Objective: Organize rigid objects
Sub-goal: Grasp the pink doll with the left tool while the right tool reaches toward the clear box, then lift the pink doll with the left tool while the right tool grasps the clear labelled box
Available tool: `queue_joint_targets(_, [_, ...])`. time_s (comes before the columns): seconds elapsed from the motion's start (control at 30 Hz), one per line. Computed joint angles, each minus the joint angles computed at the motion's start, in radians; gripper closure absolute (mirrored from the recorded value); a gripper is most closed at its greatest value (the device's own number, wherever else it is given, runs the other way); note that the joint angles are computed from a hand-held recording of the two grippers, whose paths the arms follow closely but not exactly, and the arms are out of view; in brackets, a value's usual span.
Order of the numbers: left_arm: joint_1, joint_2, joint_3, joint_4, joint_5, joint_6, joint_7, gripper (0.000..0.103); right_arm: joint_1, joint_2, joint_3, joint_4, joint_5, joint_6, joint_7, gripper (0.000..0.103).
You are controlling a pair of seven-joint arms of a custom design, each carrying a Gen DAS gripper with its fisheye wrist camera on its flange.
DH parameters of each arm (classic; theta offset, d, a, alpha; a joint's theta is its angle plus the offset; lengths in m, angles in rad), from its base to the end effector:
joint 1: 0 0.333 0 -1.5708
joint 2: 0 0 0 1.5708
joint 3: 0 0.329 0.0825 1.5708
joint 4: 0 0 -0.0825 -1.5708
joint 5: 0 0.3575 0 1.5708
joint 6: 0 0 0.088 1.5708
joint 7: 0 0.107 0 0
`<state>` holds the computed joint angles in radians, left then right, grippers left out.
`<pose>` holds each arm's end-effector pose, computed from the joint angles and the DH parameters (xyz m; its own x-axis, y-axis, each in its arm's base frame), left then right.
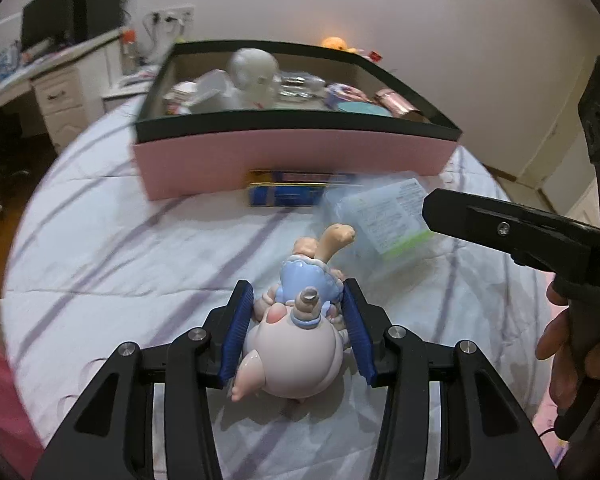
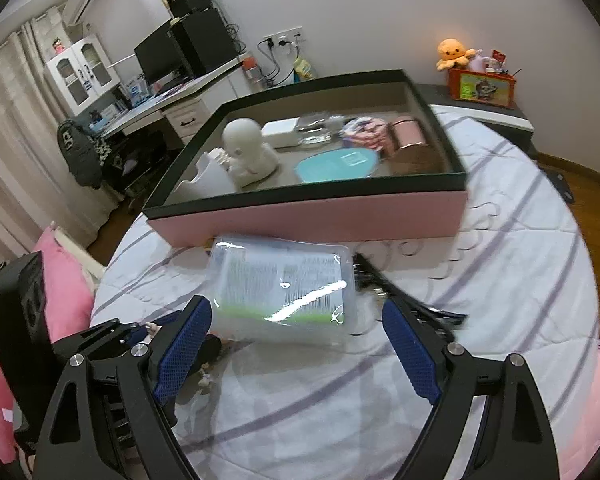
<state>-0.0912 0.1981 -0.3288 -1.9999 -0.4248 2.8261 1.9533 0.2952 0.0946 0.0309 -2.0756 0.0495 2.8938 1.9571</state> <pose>0.5735 -0.2202 0.4626 -0.4503 -0.8750 0.1779 -0.7471 0.2601 -0.6117 0.5616 0.1862 0.4972 -0.0015 -0.9571 -0.2896 -0.7824 0.1815 -0.5958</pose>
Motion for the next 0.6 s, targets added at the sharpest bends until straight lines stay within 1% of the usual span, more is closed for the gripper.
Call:
queue_joint_targets(0.1, [-0.031, -0.005, 0.055, -0.02, 0.112, 0.05, -0.121, 0.057, -0.001, 0.03, 0.016, 0.028, 0.051, -0.011, -0.039, 0.014])
queue_joint_targets(0.17, [-0.03, 0.003, 0.073, -0.016, 0.168, 0.062, -0.191, 0.057, 0.018, 0.049, 0.002, 0.049, 0.012, -0.031, -0.017, 0.014])
queue_joint_targets(0.27, [-0.008, 0.015, 0.062, -0.009, 0.196, 0.071, -0.228, 0.057, 0.049, 0.077, -0.026, 0.077, -0.076, -0.067, 0.046, 0.014])
queue_joint_targets(0.33, [0.007, 0.007, 0.051, -0.024, 0.206, 0.082, -0.233, 0.057, 0.057, 0.087, -0.034, 0.077, -0.096, -0.047, 0.07, 0.014])
queue_joint_targets(0.37, [0.002, 0.008, 0.056, -0.025, 0.228, 0.091, -0.249, 0.057, 0.061, 0.088, -0.038, 0.08, -0.108, -0.049, 0.079, 0.014])
queue_joint_targets(0.47, [0.027, 0.007, 0.037, -0.028, 0.218, 0.094, -0.247, 0.057, 0.079, 0.092, -0.054, 0.099, -0.164, -0.075, 0.126, 0.014])
queue_joint_targets(0.6, [0.027, 0.006, 0.047, -0.028, 0.243, 0.109, -0.283, 0.057, 0.079, 0.092, -0.045, 0.106, -0.188, -0.089, 0.141, 0.013])
